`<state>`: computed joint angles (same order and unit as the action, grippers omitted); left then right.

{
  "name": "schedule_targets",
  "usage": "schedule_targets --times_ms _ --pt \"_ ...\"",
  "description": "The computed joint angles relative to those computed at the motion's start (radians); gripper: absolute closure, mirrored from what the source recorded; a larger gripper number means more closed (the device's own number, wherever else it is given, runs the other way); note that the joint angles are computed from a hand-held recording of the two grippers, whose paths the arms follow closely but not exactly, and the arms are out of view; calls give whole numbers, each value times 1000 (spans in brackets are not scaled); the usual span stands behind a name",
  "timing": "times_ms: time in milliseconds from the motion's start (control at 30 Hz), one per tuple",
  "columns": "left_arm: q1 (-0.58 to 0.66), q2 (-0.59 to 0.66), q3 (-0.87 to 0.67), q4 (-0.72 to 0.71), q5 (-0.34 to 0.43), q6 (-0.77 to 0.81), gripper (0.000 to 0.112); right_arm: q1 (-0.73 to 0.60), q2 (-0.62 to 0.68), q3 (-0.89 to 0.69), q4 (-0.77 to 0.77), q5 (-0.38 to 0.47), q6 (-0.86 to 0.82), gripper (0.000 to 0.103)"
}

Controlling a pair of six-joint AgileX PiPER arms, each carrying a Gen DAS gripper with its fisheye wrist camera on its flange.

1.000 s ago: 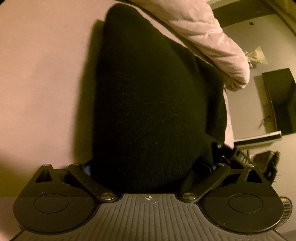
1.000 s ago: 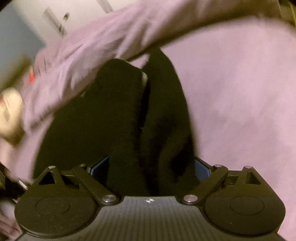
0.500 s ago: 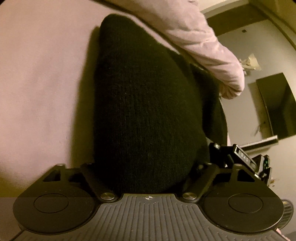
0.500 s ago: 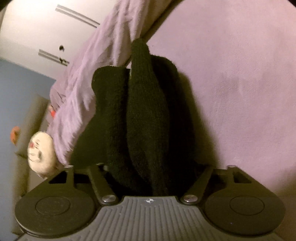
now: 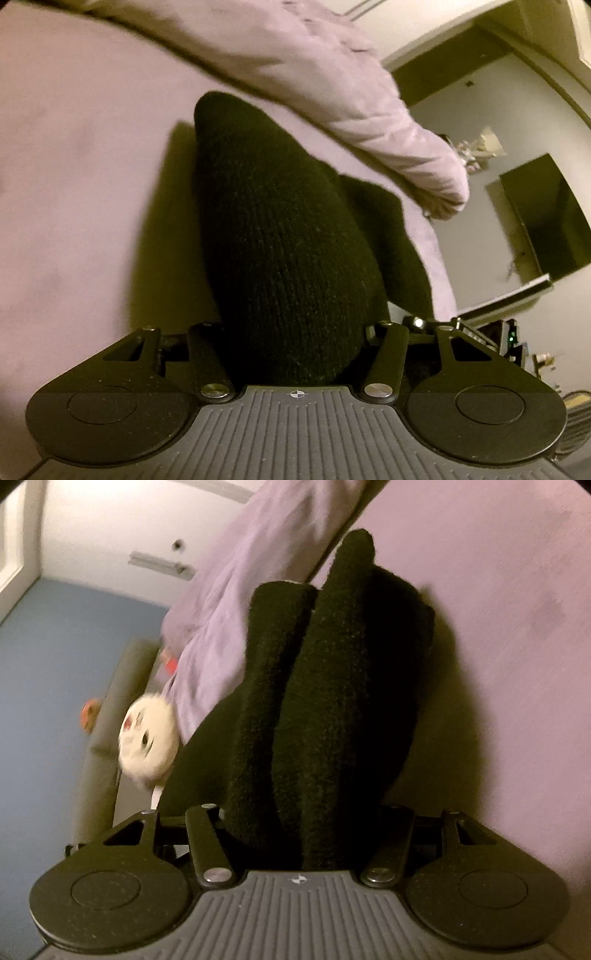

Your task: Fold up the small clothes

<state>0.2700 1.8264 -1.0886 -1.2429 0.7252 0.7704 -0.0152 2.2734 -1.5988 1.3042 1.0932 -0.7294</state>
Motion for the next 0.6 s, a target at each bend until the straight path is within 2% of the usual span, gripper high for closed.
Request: schedule_targets --times_ms 67,100,200,300,367,467,533,600 --pt "26 -2 71 -9 -11 40 44 17 -25 60 13 -30 -88 43" --pt "30 1 110 -37 -35 77 36 22 -46 91 11 -68 -112 39" --pt "37 -32 228 -226 -69 318 34 25 -137 189 -1 -180 -164 29" --pt "5 -141 344 -343 -159 493 31 13 -283 359 28 -304 -294 26" --pt "-4 -208 434 -415 -187 565 31 16 -423 518 92 -407 -420 26" --pt "-78 -342 567 -465 -302 540 31 58 -615 719 143 -595 -557 26" --pt "-133 -465 642 -342 -370 380 27 120 -724 829 116 -734 -585 26" --pt "-214 -581 712 -178 -459 180 26 180 -793 899 -8 -842 -454 26"
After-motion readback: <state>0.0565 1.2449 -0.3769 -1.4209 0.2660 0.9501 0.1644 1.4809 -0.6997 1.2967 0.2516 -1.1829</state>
